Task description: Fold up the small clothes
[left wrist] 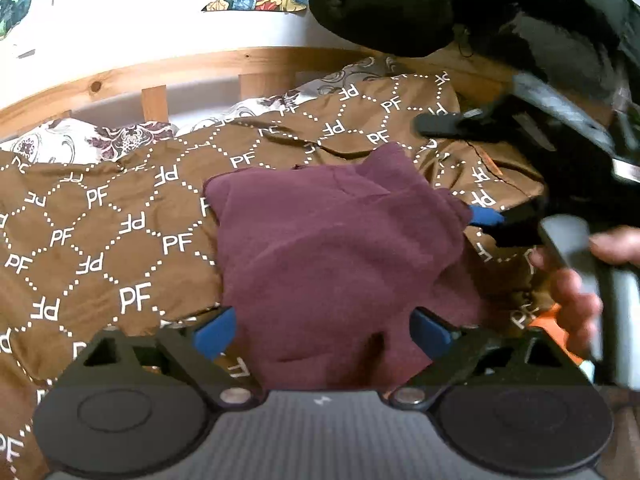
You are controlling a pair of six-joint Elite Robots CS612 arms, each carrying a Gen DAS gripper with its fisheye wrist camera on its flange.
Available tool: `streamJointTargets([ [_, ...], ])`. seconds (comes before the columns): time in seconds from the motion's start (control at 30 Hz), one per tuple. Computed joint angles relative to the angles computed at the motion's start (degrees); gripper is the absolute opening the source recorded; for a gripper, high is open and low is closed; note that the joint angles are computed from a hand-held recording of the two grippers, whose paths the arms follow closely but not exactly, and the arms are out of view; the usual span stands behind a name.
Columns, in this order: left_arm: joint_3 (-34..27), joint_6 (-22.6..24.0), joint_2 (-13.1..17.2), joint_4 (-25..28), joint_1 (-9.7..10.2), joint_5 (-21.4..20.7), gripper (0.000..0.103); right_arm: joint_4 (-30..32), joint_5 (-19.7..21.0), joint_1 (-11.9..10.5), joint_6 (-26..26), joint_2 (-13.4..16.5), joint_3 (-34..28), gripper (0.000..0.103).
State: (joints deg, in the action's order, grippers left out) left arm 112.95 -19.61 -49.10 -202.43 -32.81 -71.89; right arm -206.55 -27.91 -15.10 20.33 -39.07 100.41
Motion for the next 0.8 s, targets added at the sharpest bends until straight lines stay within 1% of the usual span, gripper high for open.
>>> streamJointTargets([
  [0.07,-0.01,0.56,0.22,-0.39,0.45,-1.13,0.084,1.8,-2.71,1.01,-1.17,0.44,-1.38,0.091],
  [0.1,0.0,0.56,0.46,-1.21,0.65,-1.7,0.082,3.16,-5.01,1.55,-3.15,0.28,-1.65,0.087],
  [0.13,0.0,0.49,0.71,-2.07,0.7,-1.77,0.081,4.81,-8.11,2.26,-6.05,-0.09,-1.81,0.078],
  [0.17,-0.03,0.57,0.9,-2.65,0.71,-1.77,0.078,5.9,-10.06,2.75,-8.17,-0.24,-1.93,0.064],
  [0.23,-0.15,1.17,1.15,-2.99,0.57,-1.37,0.075,8.62,-14.31,3.79,-12.09,-0.74,-1.94,0.049],
  [0.27,-0.24,1.64,1.24,-3.01,0.49,-1.12,0.075,9.52,-15.7,4.16,-13.49,-0.88,-1.82,0.046],
  [0.3,-0.25,1.99,1.28,-3.09,0.4,-0.93,0.075,10.42,-16.01,4.35,-14.76,-0.97,-1.72,0.044],
  [0.37,-0.23,2.21,1.33,-3.31,0.25,-0.68,0.075,11.12,-16.04,4.52,-16.86,-1.12,-1.45,0.027],
  [0.4,-0.2,2.14,1.3,-3.37,0.27,-0.87,0.075,10.65,-16.19,4.57,-17.64,-1.17,-1.26,0.023],
  [0.43,-0.11,2.09,1.23,-3.53,0.32,-1.17,0.075,9.87,-15.99,4.53,-17.94,-1.11,-1.09,0.013],
  [0.47,-0.04,1.93,1.21,-3.83,0.4,-1.53,0.075,8.33,-16.12,4.51,-17.67,-1.02,-0.91,0.008],
  [0.6,0.25,1.28,1.13,-5.48,0.79,-3.83,0.075,0.59,-16.34,4.31,-17.02,-0.89,0.03,0.006],
  [0.7,0.42,1.44,1.47,-7.66,0.52,-4.8,0.075,-5.4,-17.13,3.87,-16.96,-1.42,1.47,0.006],
  [0.8,0.46,2.58,1.96,-9.6,-0.04,-5.91,0.075,-8.57,-19.06,3.37,-16.96,-2.13,2.76,0.006],
])
